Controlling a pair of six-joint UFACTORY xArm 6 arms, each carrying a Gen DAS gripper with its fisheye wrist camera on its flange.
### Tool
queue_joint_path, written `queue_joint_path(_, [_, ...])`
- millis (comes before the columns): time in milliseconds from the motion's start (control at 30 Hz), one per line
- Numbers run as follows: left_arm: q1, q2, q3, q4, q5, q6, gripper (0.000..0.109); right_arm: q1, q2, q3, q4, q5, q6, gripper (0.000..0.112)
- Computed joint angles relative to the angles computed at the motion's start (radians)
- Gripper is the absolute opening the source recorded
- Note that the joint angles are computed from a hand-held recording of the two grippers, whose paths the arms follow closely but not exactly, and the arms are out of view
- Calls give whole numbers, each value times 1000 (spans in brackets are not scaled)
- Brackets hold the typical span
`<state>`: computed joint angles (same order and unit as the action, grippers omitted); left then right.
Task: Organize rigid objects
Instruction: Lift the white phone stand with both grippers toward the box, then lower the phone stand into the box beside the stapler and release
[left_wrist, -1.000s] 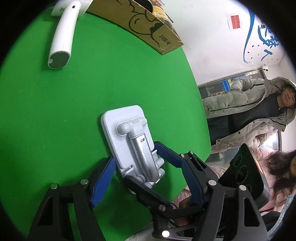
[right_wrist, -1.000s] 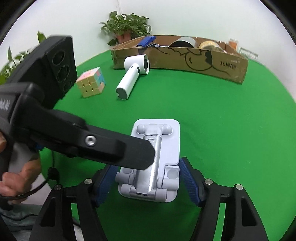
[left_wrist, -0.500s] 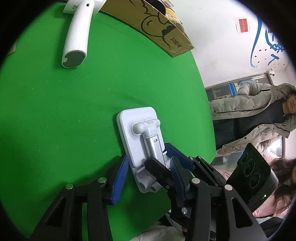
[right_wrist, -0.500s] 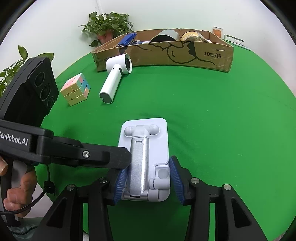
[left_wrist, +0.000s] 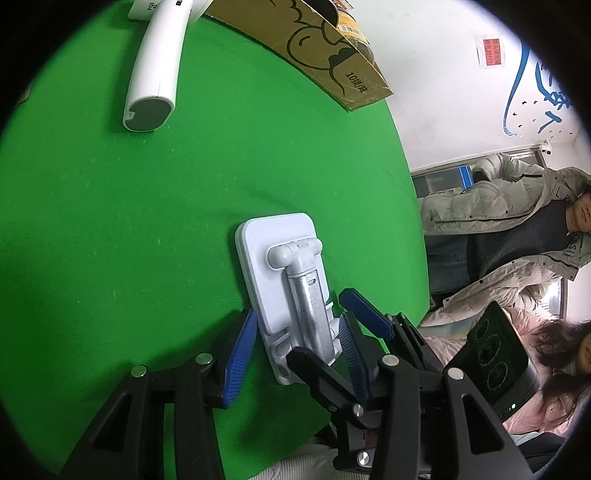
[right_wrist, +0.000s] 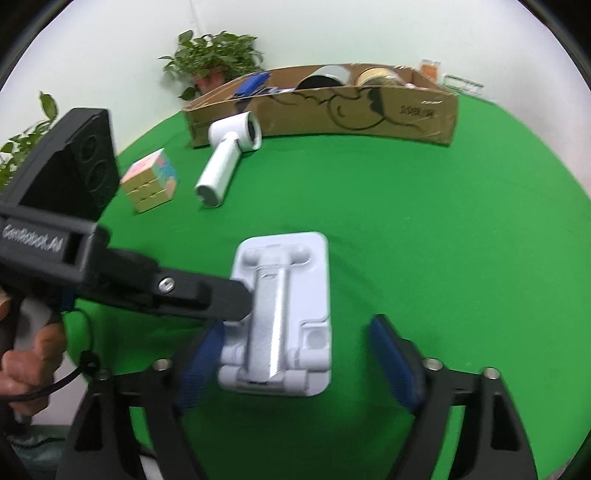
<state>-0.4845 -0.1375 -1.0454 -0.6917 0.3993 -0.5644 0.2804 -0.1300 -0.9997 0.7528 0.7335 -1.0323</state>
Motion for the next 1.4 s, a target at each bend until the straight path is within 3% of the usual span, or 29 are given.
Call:
queue_joint_path(133, [0, 5, -6, 10, 1, -6, 45, 14, -12, 16, -4, -2, -24, 81])
queue_joint_path(300, [-3, 1, -4, 44, 0, -33, 46, 87, -64, 119, -79, -160, -57, 66])
queue_joint_path(467, [-5, -8, 6, 34, -4, -30, 46, 83, -51, 97, -98, -124, 6, 64])
queue_joint_path(567, [-6, -11, 12, 27, -10, -21, 46, 48, -20, 34, -73, -19, 47, 64])
queue_joint_path(667, [-3, 0, -9, 76, 26, -30, 35, 31, 10, -16, -64, 55, 79, 64])
queue_joint_path(1033, [27, -52, -11, 210, -7, -92, 34, 55, 32, -100, -16, 50, 81, 64])
queue_joint_path(1400, [150, -67, -130, 328, 80, -42, 34, 130, 156, -362, -21, 19, 153, 64])
